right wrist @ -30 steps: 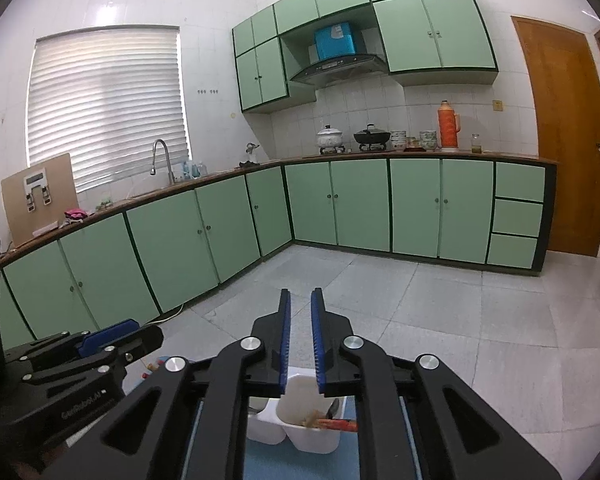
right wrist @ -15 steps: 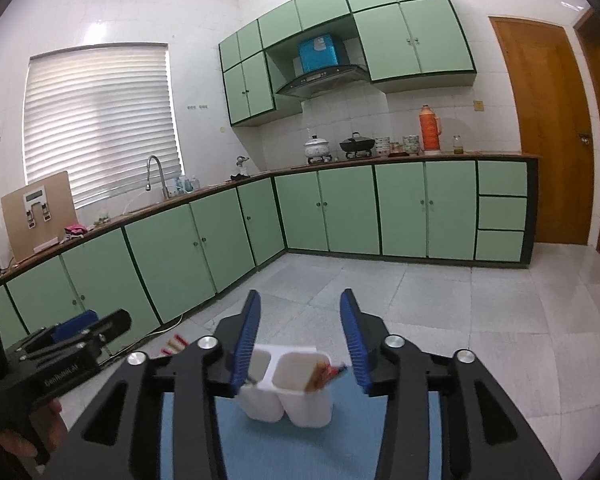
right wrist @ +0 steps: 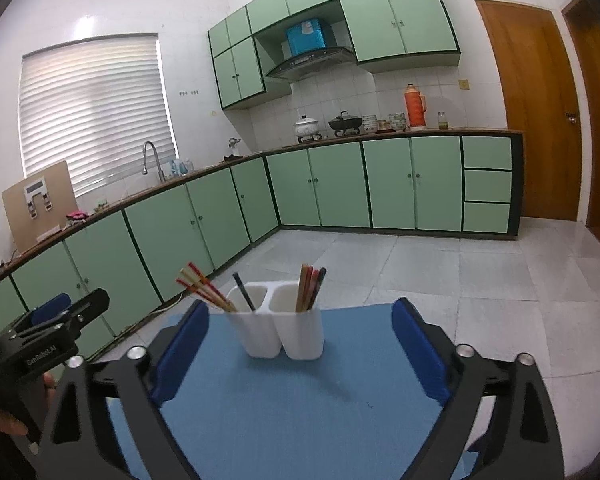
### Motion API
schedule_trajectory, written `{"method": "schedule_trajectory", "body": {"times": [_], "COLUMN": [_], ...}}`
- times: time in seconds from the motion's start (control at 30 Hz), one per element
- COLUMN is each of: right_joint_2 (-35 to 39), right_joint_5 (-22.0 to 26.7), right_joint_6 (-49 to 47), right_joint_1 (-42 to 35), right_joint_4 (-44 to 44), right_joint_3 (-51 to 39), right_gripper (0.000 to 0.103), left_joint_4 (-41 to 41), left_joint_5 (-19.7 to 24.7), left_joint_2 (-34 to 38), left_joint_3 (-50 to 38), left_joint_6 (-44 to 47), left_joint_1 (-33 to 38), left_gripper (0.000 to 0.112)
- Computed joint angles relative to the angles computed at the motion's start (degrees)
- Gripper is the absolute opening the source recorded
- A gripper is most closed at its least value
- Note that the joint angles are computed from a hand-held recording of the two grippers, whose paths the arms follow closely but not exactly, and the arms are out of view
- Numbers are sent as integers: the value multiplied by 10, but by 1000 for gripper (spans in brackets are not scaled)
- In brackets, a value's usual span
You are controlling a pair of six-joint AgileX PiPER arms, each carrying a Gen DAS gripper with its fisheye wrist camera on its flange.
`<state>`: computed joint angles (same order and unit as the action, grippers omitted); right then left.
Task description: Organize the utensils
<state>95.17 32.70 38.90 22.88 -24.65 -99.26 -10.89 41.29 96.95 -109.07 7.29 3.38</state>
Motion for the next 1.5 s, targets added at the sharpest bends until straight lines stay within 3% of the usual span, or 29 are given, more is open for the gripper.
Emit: {"method": "schedule_trajectory", "body": {"times": [0.57, 0.97, 1.17, 1.5], "right_joint_2": [-113, -165, -184, -199], "right_joint_5": [13, 47, 61, 74], "right_joint_6": [48, 109, 150, 169], "right_joint_1": [67, 141, 174, 200], "right_joint_4": [-69, -161, -212, -246], "right_joint_3": [112, 139, 153, 158], "right_gripper": [97, 97, 97, 97], "left_joint_4": [-59, -87, -79, -96], "left_joint_5": [-30, -13, -24, -23], "left_joint_2": [-159, -229, -259, -293], "left_joint_3": [177, 222, 243, 262], "left_joint_6": [81, 113, 111, 128], "left_joint_1": [22, 30, 26, 34], "left_gripper": [97, 97, 97, 97]}}
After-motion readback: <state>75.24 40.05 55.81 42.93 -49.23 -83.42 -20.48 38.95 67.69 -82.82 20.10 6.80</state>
